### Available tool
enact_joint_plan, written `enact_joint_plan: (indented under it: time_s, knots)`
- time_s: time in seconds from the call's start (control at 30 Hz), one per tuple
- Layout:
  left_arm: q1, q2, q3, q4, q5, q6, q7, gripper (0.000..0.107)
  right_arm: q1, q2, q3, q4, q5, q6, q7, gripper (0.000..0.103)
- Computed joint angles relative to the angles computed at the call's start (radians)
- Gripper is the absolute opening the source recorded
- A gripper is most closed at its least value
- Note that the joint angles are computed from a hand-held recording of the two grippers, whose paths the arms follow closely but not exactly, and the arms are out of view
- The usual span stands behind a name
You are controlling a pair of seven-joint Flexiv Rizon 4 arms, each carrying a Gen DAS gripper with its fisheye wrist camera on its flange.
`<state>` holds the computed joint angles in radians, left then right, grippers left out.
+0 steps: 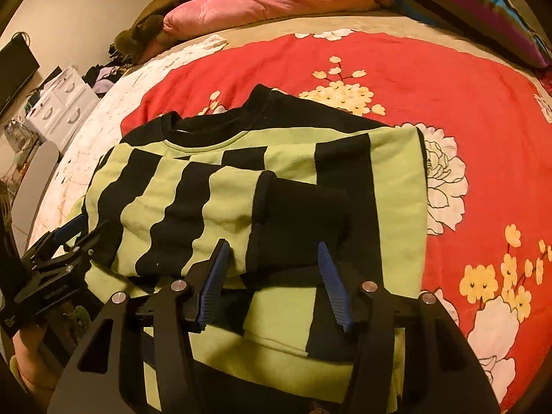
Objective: Fold small clothes
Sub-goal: 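Open the right gripper and withdraw it from the black cuff, then move both grippers to the sweatshirt hem beside the frog patch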
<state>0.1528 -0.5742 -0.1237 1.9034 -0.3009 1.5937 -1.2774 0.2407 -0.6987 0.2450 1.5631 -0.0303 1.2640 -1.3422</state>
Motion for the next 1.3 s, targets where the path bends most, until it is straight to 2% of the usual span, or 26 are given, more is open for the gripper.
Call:
enact_joint_plan:
  time_s: [0.1,0.23,0.4,0.53,0.6,1.1,1.3]
  knots:
    - [-0.004,0.009,0.004,0.005,0.004,0.027,-0.007,0.089,-0.014,0.013,0.014,0.01,0.019,0.014,-0.003,0.053]
    - [-0.014,0.013,0.016,0.004,0.014,0.045,-0.019,0.092,-0.026,0.03,0.025,0.019,0.035,0.038,-0.007,0.062]
    - [-0.021,0.021,0.028,0.012,0.027,0.072,-0.034,0.093,-0.027,0.044,0.028,0.025,0.042,0.064,-0.003,0.08]
    - [-0.015,0.027,0.024,0.02,0.034,0.091,-0.048,0.093,-0.017,0.056,0.016,0.04,0.034,0.095,0.012,0.087]
    - [-0.02,0.029,0.032,0.02,0.038,0.098,-0.055,0.093,-0.011,0.061,0.007,0.049,0.026,0.107,0.023,0.093]
    - [-0.051,0.045,0.076,0.031,0.064,0.136,-0.089,0.093,-0.018,0.084,0.01,0.083,-0.008,0.143,0.067,0.095]
    - [-0.128,0.054,0.166,0.033,0.063,0.152,-0.112,0.093,-0.026,0.097,0.023,0.09,-0.008,0.149,0.06,0.095]
